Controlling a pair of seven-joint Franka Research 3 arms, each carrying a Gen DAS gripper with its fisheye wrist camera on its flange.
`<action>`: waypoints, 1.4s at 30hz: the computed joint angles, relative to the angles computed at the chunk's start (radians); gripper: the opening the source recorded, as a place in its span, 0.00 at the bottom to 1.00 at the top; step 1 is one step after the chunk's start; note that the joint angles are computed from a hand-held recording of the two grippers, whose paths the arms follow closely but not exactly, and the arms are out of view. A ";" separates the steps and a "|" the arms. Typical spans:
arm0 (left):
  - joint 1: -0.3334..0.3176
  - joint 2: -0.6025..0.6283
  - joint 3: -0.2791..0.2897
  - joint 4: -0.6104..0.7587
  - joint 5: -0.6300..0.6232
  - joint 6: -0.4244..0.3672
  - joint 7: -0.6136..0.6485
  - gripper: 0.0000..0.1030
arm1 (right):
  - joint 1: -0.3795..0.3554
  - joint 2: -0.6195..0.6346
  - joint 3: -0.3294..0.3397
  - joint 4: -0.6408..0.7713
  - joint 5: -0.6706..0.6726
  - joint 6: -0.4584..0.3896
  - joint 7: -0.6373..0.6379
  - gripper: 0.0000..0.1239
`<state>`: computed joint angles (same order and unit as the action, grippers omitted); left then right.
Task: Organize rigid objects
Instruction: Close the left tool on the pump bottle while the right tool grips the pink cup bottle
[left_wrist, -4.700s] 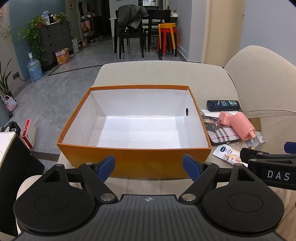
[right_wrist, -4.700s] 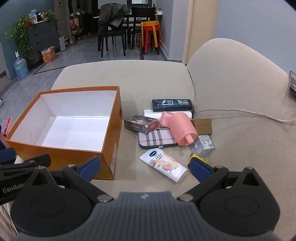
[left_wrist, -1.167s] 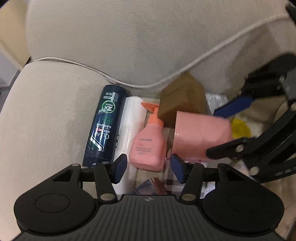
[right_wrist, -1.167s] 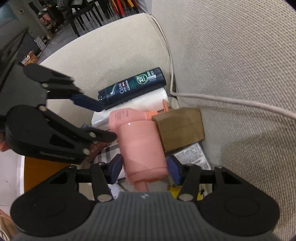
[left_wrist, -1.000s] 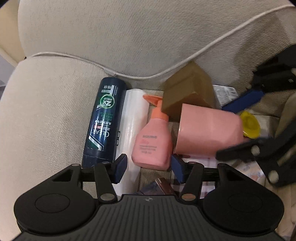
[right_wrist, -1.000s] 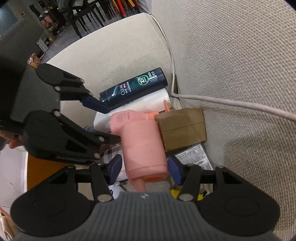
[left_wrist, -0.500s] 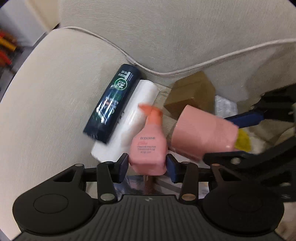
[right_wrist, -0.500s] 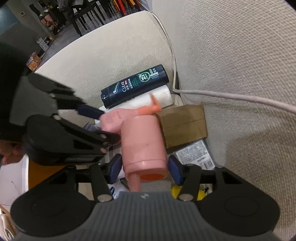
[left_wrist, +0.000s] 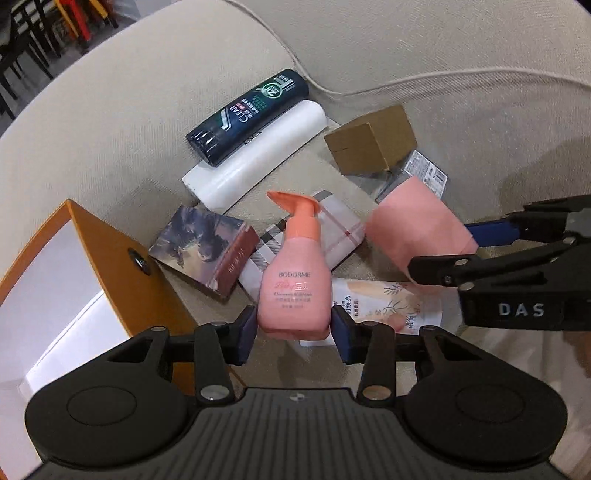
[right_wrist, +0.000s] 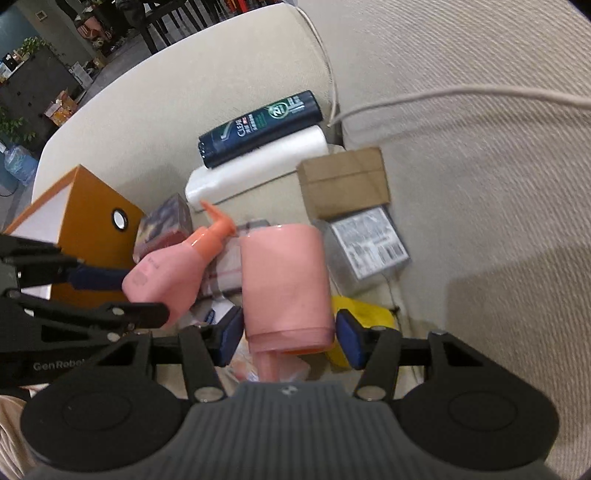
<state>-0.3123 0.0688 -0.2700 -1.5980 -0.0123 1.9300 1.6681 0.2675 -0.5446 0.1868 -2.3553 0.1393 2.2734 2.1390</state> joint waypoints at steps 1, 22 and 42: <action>-0.002 -0.002 -0.002 -0.008 0.006 0.005 -0.003 0.48 | 0.001 -0.008 -0.001 -0.010 0.001 0.000 0.000 0.44; -0.004 0.047 -0.010 -0.006 -0.030 0.040 0.052 0.50 | 0.016 -0.004 -0.007 -0.017 0.053 -0.065 -0.030 0.40; 0.022 -0.011 0.007 -0.085 -0.129 0.180 -0.012 0.36 | -0.034 0.036 0.016 -0.015 -0.067 0.159 -0.002 0.43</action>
